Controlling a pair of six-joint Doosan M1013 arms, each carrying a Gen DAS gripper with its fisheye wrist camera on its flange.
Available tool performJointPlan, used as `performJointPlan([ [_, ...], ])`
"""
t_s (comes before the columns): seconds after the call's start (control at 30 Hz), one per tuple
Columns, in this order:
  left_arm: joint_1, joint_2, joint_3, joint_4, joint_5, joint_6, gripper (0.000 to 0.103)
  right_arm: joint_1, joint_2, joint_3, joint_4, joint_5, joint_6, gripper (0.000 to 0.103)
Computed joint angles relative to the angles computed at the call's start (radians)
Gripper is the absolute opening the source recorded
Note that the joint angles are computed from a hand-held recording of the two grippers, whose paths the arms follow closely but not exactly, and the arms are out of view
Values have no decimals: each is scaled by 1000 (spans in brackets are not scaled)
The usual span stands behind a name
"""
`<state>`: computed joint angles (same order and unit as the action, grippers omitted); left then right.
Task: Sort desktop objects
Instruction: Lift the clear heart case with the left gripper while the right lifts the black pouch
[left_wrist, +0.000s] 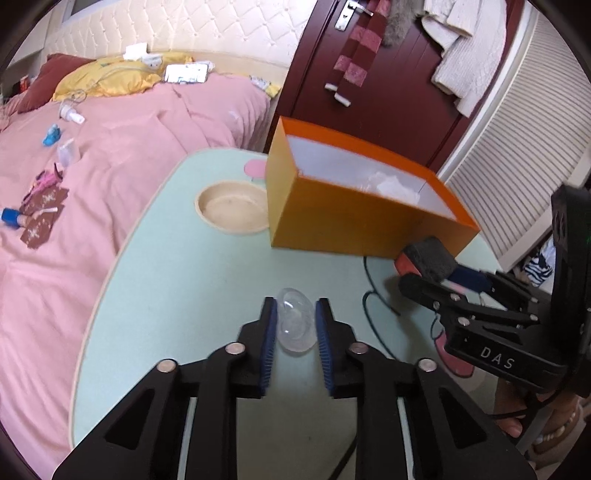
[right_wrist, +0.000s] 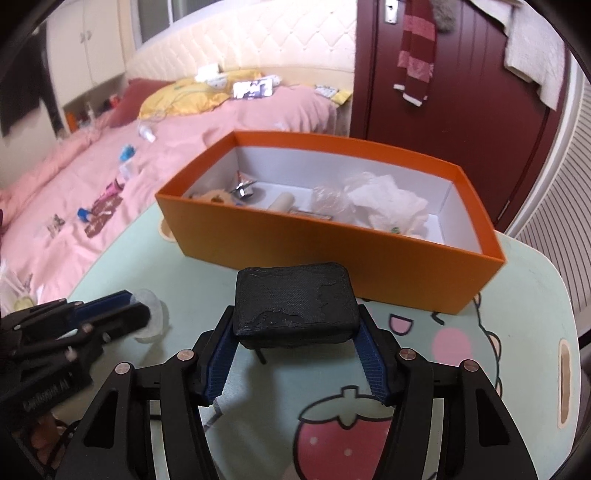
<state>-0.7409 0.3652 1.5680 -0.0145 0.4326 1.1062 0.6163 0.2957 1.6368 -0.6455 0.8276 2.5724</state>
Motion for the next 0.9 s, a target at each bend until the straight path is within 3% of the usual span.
performJointPlan([
  [0.1,-8,-3,-5,58,-7,-27,15,-3,-15,17,-7,-11,23,60],
  [0.2,-15,14,-27,74,44,-22,16,-12,-27,33,7,-24,31,60],
  [0.23,-22,13,-22,134,29,-73,16,-15,-30,37,17,-30,29,60],
  [0.33,-29,18,-26,204,40,-147,31,-20,-41,51,26,-46,38,60],
  [0.4,-34,22,-31,263,59,-202,56,-22,-44,57,32,-54,37,60],
  [0.43,-36,24,-34,288,71,-224,59,-22,-46,59,35,-58,37,60],
  [0.63,-25,31,-39,103,61,-37,60,-28,-54,74,49,-81,41,60],
  [0.77,-39,32,-39,69,51,28,60,-34,-57,81,59,-93,43,60],
  [0.87,-61,48,-66,208,105,-35,40,-39,-61,88,60,-101,52,60],
  [0.9,-65,51,-71,233,112,-43,39,-42,-62,90,64,-104,55,60],
])
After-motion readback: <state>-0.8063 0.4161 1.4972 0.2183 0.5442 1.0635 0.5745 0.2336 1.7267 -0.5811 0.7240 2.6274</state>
